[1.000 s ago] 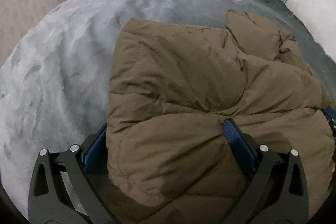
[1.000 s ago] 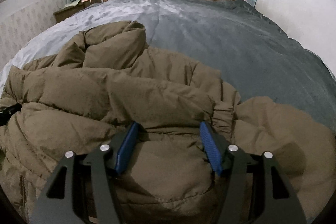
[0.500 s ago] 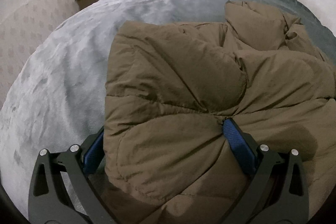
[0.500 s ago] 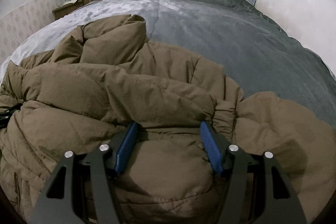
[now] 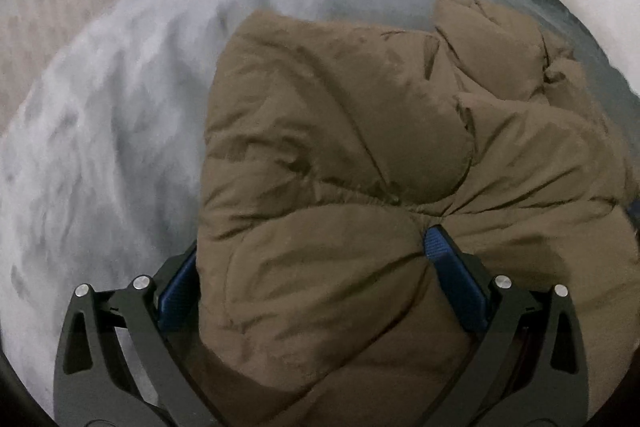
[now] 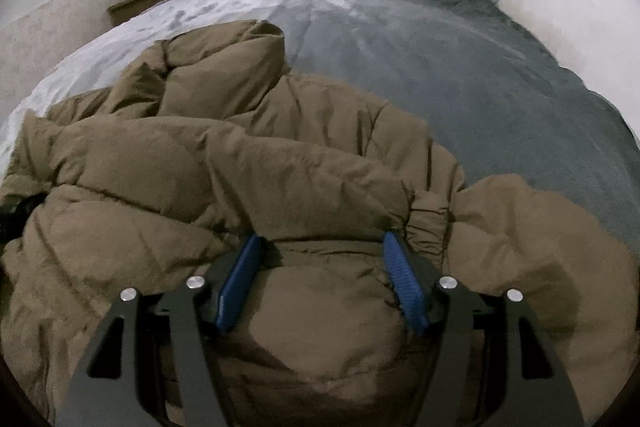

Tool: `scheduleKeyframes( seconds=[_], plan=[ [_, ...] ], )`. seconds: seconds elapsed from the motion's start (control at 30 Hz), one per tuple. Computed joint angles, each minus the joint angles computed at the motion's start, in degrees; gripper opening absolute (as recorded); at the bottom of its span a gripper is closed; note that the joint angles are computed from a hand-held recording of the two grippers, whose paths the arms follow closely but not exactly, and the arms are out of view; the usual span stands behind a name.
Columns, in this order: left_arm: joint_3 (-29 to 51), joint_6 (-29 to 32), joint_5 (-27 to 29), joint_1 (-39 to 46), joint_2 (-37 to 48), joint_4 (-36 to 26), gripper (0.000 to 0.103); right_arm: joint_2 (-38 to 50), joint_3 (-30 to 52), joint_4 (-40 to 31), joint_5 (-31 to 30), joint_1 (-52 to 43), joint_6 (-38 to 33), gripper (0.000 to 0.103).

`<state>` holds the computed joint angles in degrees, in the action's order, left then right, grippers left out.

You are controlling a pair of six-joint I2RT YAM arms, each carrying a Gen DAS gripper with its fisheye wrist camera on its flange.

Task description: Fold large clothes

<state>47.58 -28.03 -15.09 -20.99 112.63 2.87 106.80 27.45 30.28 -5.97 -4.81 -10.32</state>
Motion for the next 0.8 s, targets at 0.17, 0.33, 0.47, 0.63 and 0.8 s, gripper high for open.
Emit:
scheduleKeyframes(
  seconds=[0.17, 0.33, 0.47, 0.63, 0.8],
  plan=[
    [8.44, -2.37, -4.93, -4.81, -0.65, -14.14, 0.1, -7.5, -1.95, -5.76, -0.53, -7.39, -5.62, 0.076],
    [17.53, -7.91, -11.13, -12.0, 1.27, -24.95, 0.1, -17.47, 1.13, -21.37, -14.96, -26.05, -11.08, 0.075],
    [19.09, -12.98, -12.87, -13.54, 0.6, -27.15, 0.1, -25.05, 2.91, -28.31, -19.02, -38.17, -20.53, 0.076],
    [14.69, -15.38, -11.02, -12.56, -3.98, -25.09, 0.1, -18.56, 8.9, -28.76, -15.93, -50.04, -31.22, 0.076],
    [10.69, -11.74, -13.22, -11.26, -5.17, -25.63, 0.1, -8.37, 13.62, -26.9, -12.48, -55.04, -38.43, 0.076]
  ],
)
